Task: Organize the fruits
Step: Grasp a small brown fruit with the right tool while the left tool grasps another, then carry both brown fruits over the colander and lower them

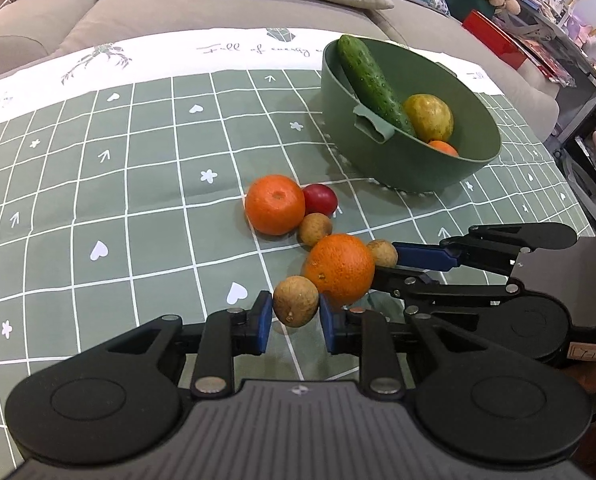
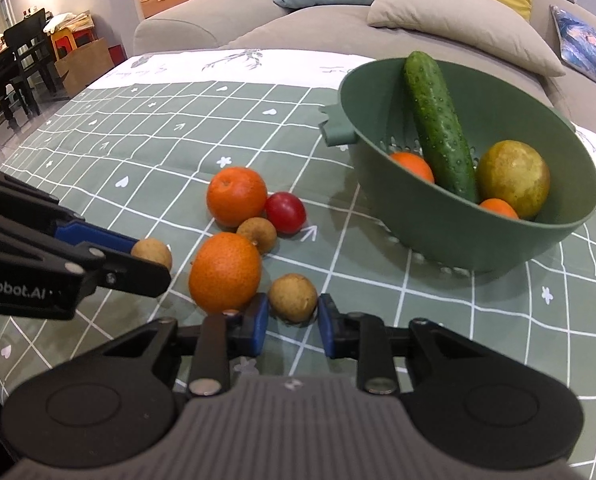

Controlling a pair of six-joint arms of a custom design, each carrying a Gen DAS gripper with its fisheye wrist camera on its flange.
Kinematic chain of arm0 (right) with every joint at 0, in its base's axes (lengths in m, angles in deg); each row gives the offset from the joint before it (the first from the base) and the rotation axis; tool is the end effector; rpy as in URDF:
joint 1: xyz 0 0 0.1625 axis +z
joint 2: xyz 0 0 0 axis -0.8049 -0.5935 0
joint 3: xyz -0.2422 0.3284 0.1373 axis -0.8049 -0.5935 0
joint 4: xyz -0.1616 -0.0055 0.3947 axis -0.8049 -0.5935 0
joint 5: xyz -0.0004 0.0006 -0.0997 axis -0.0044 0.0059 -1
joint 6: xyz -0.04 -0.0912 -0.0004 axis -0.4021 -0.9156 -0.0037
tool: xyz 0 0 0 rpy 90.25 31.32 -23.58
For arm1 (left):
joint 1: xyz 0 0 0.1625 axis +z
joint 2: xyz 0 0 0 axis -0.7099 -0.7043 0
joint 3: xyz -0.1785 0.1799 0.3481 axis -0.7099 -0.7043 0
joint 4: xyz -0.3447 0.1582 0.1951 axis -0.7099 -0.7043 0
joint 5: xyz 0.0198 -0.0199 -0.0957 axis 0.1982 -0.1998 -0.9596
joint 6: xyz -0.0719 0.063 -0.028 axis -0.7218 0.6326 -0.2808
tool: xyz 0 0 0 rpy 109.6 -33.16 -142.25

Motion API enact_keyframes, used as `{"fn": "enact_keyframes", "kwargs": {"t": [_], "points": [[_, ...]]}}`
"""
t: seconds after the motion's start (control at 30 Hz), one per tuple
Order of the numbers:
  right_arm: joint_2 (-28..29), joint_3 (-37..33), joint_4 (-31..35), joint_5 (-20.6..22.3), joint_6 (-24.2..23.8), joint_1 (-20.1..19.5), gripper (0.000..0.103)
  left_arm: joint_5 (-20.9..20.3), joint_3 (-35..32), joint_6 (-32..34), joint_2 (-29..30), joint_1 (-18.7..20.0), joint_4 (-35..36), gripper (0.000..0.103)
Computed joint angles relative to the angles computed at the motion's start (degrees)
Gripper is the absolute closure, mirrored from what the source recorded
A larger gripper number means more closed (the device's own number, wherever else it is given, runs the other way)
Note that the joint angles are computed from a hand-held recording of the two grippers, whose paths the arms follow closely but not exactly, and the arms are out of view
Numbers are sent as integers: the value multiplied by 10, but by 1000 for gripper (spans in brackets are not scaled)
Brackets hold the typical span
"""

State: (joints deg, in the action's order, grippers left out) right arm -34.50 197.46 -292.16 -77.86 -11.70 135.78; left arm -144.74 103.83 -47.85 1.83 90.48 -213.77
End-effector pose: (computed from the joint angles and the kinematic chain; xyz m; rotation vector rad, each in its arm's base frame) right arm 0.0443 -0.4341 0.0931 0.6142 -2.4273 0.6483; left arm -0.1914 -0.4562 0.0259 0.6864 2.5599 -0.4026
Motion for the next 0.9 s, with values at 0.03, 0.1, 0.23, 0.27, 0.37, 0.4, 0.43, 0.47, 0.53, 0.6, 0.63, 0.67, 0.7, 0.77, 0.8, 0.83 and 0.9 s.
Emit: {"fn": "enact_keyframes", "kwargs": {"t": [0.03, 0.1, 0.23, 0.27, 0.37, 0.4, 0.43, 0.47, 0.53, 0.6, 0.63, 0.67, 0.7, 0.77, 0.8, 0.83, 0.9], "points": [[-3, 2, 0, 0, 1, 1, 81, 0, 1, 0, -1, -1, -2, 75], [-9, 5, 2, 0, 4, 3, 81, 0, 2, -1, -4, -5, -5, 75], [-25, 17, -3, 3, 9, 9, 81, 4, 6, -4, -12, -18, -11, 75], [-33, 22, -3, 5, 11, 11, 81, 5, 5, -5, -13, -22, -10, 75], [-51, 33, -6, 9, 16, 17, 81, 2, 3, -7, -16, -31, -13, 75], [-59, 37, -6, 11, 18, 19, 81, 0, 2, -6, -16, -33, -14, 75], [-67, 41, -7, 13, 19, 20, 81, -3, 0, -5, -17, -36, -16, 75], [-75, 44, -7, 15, 19, 22, 81, -5, -3, -2, -17, -38, -18, 75], [-91, 49, -5, 17, 19, 25, 81, -9, -9, 1, -16, -42, -19, 75], [-109, 52, 1, 19, 21, 27, 81, -16, -19, 5, -15, -43, -19, 75], [-118, 53, 6, 19, 21, 28, 81, -21, -26, 8, -13, -43, -19, 75], [-125, 53, 9, 19, 21, 28, 81, -28, -32, 11, -11, -43, -19, 75], [-134, 52, 14, 20, 21, 28, 81, -34, -38, 15, -9, -42, -20, 75], [-151, 49, 28, 23, 20, 27, 81, -45, -52, 24, -2, -41, -20, 75], [-159, 46, 35, 23, 18, 27, 81, -49, -61, 30, 2, -40, -20, 75], [-165, 42, 43, 21, 16, 27, 81, -52, -71, 35, 8, -38, -17, 75], [-176, 33, 63, 16, 11, 27, 81, -59, -90, 43, 18, -35, -10, 75]]}}
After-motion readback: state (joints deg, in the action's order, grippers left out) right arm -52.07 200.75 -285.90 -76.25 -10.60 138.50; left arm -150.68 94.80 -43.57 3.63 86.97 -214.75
